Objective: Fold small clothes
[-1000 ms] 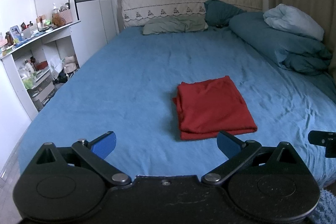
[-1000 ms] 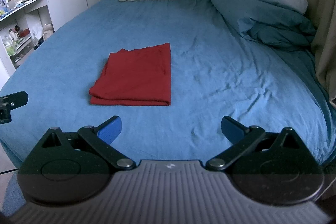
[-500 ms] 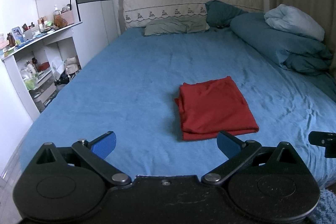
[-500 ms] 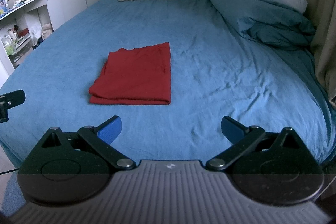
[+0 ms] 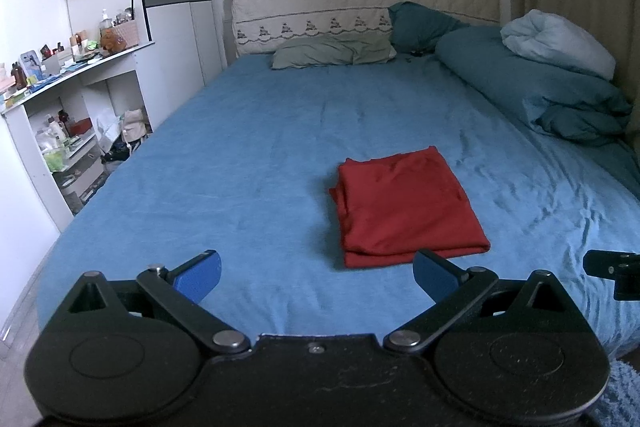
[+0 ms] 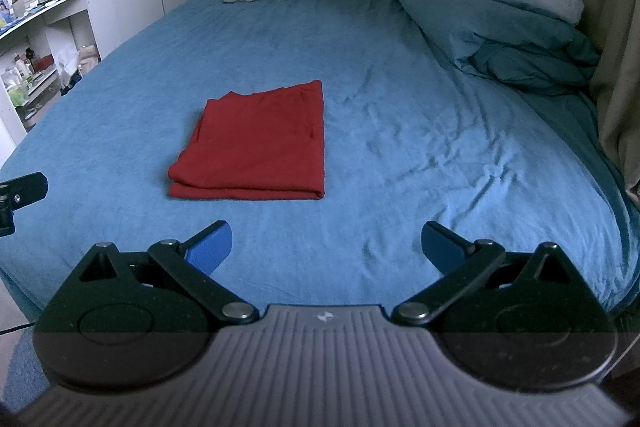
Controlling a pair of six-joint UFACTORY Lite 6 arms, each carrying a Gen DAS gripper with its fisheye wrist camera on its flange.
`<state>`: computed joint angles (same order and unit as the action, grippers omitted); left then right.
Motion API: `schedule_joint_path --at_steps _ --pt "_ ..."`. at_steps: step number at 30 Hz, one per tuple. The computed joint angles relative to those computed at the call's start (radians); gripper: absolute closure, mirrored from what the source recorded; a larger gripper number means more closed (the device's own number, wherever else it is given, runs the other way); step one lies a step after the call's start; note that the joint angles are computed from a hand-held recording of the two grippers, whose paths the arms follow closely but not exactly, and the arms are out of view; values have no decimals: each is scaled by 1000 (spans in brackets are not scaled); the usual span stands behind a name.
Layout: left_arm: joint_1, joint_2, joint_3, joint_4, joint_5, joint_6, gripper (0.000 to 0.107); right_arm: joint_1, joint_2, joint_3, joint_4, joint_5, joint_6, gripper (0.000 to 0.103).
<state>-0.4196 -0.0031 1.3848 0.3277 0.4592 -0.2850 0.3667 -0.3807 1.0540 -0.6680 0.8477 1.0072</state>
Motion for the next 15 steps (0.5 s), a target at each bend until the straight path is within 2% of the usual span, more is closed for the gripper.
schedule_joint_path --at_steps 15 --pt "38 13 -7 -36 -34 34 4 45 47 25 -33 16 64 0"
